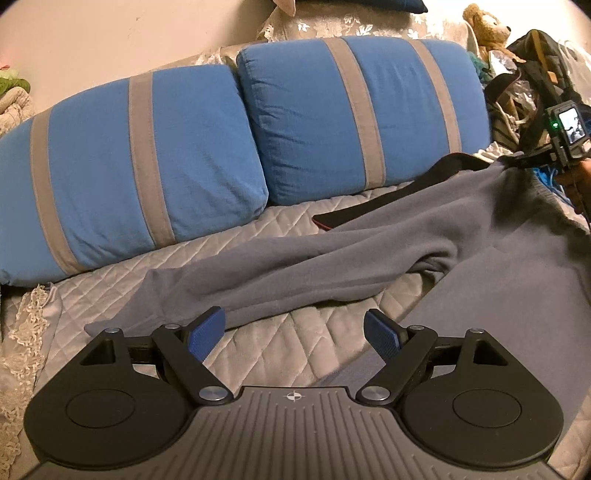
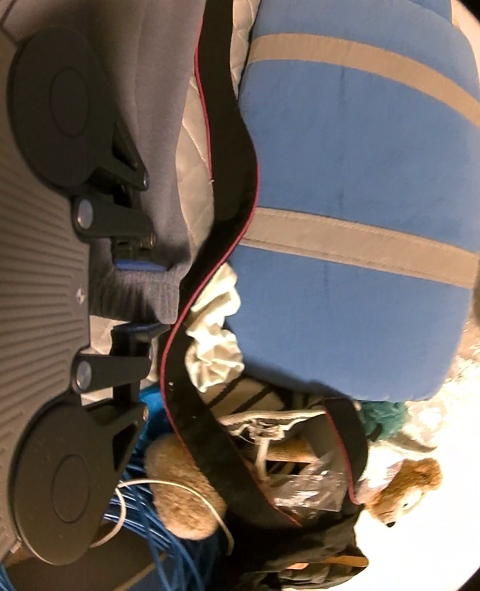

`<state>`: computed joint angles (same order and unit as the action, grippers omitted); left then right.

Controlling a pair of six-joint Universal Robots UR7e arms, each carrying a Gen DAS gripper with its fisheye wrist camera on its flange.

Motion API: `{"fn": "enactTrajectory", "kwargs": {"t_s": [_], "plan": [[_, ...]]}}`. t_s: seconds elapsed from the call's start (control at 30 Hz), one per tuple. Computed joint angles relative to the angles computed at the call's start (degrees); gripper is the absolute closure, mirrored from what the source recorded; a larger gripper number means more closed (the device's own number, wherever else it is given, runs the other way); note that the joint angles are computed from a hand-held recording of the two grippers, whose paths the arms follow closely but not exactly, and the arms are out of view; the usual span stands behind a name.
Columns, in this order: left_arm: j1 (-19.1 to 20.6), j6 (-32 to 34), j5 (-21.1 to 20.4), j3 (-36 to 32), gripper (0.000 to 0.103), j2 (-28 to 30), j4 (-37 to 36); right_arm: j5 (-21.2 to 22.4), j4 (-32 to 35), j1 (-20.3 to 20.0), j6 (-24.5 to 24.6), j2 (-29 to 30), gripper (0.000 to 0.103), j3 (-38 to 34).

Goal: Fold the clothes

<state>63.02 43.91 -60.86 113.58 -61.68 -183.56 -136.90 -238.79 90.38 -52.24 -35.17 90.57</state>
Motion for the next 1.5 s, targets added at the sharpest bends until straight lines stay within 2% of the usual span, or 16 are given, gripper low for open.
{"fn": "enactTrajectory", "kwargs": {"t_s": [0.1,0.3,0.33,0.4,0.43,0.5,0.57,0.73,0.87,0.93,1.07,1.13,1.2,1.3,1.37,1.5], "plan": [[-0.31,-0.08,0.40,0.09,0.021,-0.22,-0.13,-0.69,0.29,0.20,-1.56,0.61,0.075,-1.13],[-0.56,0.51,1.02,0.34,0.021,-0.12,-2.40,-4.21,1.61,0.94,-1.20,1.44,0.073,-4.60],[-0.55,0.58,1.33,0.25,0.021,0.07,-2.68,-5.50,3.19,1.13,-0.51,1.51,0.062,-5.06],[-0.56,1.00,1.98,0.05,0.021,0.50,-3.23,-8.52,4.09,2.17,-1.86,2.47,0.050,-6.52],[-0.57,1.24,2.32,-0.06,0.021,0.73,-3.50,-8.96,2.34,2.75,-3.74,2.99,0.035,-6.88],[-0.42,1.59,2.46,-0.23,0.021,0.85,-3.84,-7.81,-1.61,4.34,-5.70,2.99,0.015,-5.11],[-0.37,1.43,2.43,-0.31,0.021,0.79,-3.92,-7.48,-0.68,6.32,-2.48,2.33,0.014,-2.61],[-0.40,2.29,2.56,0.05,0.021,0.67,-4.88,-6.78,11.19,12.31,14.81,-0.14,0.005,5.20],[-0.37,5.05,3.66,0.60,0.021,1.31,-8.37,-4.30,16.68,16.80,26.63,0.27,0.001,9.24],[-0.44,6.17,4.96,0.66,0.021,1.56,-10.30,-2.36,16.88,18.31,30.17,1.53,0.000,10.18],[-0.95,10.77,9.99,-0.03,0.021,1.95,-13.63,0.99,13.15,20.39,29.66,7.07,0.000,9.89],[-0.42,16.51,11.19,-0.66,0.021,2.64,-20.30,2.62,16.24,20.55,32.37,8.12,0.000,10.12],[0.86,18.96,11.39,-1.81,0.021,2.47,-24.05,4.75,18.53,20.56,34.45,9.08,0.000,10.21],[3.85,12.21,12.58,-4.40,0.021,0.43,-20.72,6.26,18.13,20.74,33.06,11.40,0.000,9.15],[6.54,4.08,12.57,-6.37,0.021,-1.48,-15.17,6.36,19.14,20.64,32.89,12.48,0.000,7.79],[12.63,-13.48,8.92,-10.52,0.021,-4.03,-2.78,9.43,22.09,19.80,34.97,12.01,0.000,7.59]]}}
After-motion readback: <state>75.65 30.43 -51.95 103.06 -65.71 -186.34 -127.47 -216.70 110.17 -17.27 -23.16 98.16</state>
